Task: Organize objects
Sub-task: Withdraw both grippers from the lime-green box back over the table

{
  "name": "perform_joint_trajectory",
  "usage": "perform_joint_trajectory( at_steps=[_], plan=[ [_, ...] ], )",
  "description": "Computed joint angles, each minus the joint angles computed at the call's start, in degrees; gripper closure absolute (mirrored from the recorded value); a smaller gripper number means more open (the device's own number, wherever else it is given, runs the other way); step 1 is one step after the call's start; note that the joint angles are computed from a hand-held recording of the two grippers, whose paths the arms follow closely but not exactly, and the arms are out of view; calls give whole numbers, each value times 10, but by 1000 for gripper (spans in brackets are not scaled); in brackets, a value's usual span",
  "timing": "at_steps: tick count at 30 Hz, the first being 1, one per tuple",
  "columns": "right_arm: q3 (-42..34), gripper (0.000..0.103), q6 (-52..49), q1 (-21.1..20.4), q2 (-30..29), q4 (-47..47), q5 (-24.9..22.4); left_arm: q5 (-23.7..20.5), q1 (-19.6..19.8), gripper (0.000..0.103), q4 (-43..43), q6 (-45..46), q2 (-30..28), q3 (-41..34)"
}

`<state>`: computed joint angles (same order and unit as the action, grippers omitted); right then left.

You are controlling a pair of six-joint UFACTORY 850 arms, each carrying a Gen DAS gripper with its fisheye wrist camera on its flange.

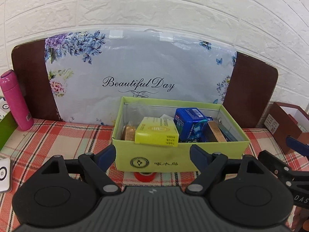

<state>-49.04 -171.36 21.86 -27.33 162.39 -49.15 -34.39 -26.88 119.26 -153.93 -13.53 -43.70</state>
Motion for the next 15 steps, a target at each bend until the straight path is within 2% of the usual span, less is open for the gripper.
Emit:
perform_joint_trajectory(
  at_steps=[4, 15],
  plan=[
    [49, 0, -11, 3, 25, 9, -18, -24, -30, 16, -20, -3, 17, 27],
    [131, 0, -55, 25, 41, 42, -44, -35, -71, 16, -68, -15, 18, 65]
  ],
)
